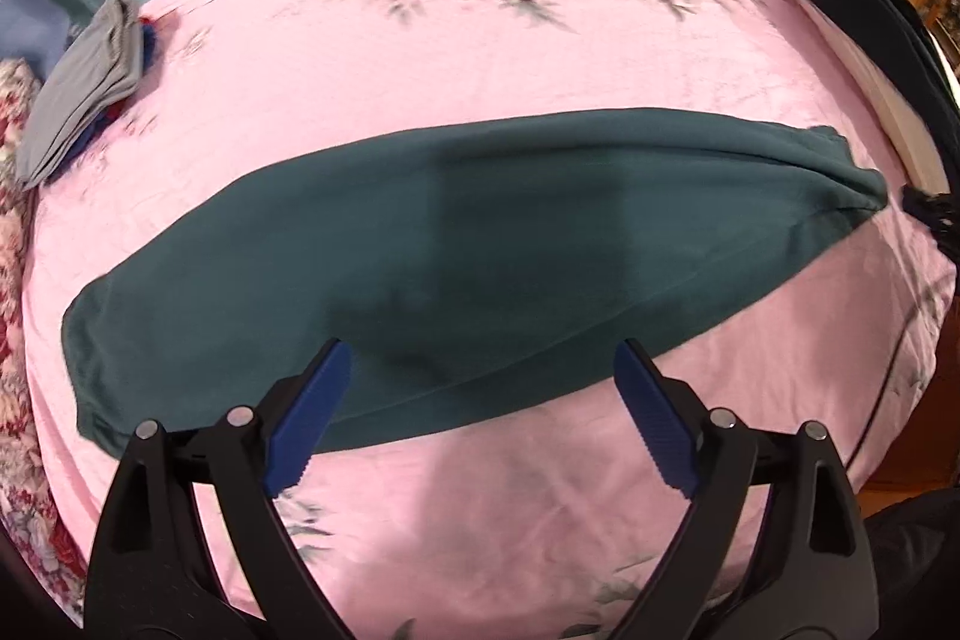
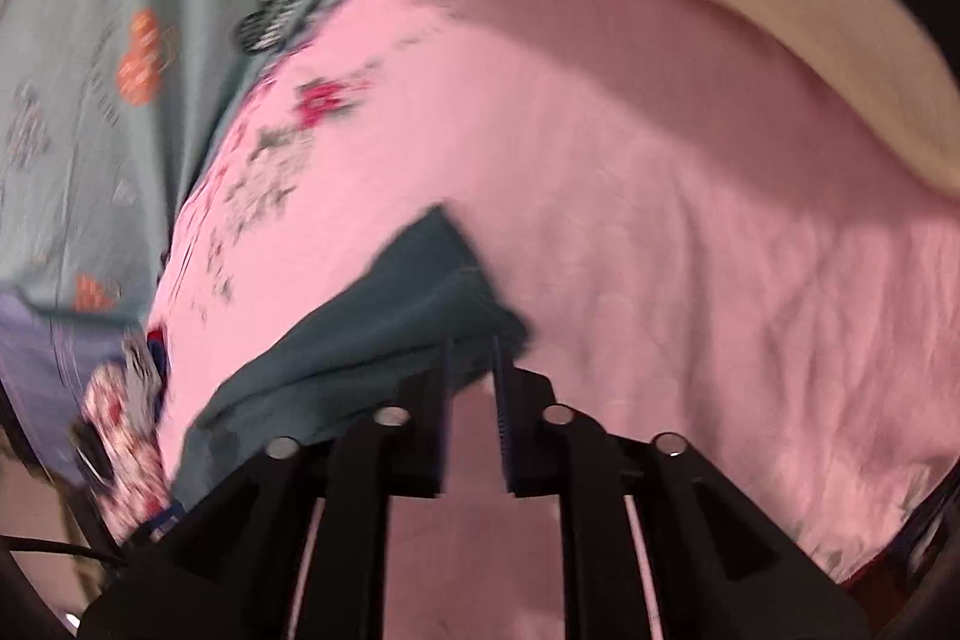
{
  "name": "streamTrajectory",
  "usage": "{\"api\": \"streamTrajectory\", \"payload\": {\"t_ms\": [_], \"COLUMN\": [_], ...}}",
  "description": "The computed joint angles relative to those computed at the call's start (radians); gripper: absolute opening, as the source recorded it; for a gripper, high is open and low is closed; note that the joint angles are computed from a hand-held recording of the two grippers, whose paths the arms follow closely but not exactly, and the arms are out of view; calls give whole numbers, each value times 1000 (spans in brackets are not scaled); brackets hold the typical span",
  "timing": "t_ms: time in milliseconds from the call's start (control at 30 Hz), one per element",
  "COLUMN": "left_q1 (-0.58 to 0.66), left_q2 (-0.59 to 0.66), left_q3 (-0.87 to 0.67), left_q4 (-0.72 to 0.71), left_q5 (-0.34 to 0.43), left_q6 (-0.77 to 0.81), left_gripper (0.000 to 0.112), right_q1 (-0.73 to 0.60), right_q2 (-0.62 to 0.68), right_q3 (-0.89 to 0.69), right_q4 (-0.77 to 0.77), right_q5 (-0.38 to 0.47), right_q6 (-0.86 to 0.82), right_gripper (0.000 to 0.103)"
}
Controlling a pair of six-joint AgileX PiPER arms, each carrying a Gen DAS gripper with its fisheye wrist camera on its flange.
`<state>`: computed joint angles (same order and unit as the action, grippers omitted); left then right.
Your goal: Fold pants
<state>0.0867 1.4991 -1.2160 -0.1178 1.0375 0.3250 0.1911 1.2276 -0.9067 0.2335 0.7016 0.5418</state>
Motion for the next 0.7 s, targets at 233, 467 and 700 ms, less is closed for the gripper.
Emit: {"api": "streamTrajectory", "payload": {"t_ms": [233, 467, 700], "left_q1": [97, 240, 416], "left_q2": [-32, -84, -88], "left_q3": [46, 117, 143], "left_q4": [-14, -22, -56], "left_q5": [-14, -6, 9], "left_q6": [38, 91, 157], "left_gripper": [91, 91, 91], "right_q1": [464, 607, 615], "right_q2": [319, 645, 755], "right_q3": [-321, -634, -763], "right_q4": [-107, -104, -179], "right_q5": [-29, 57, 118], "right_q6": [-255, -630, -691], "right_gripper": [29, 29, 28]}}
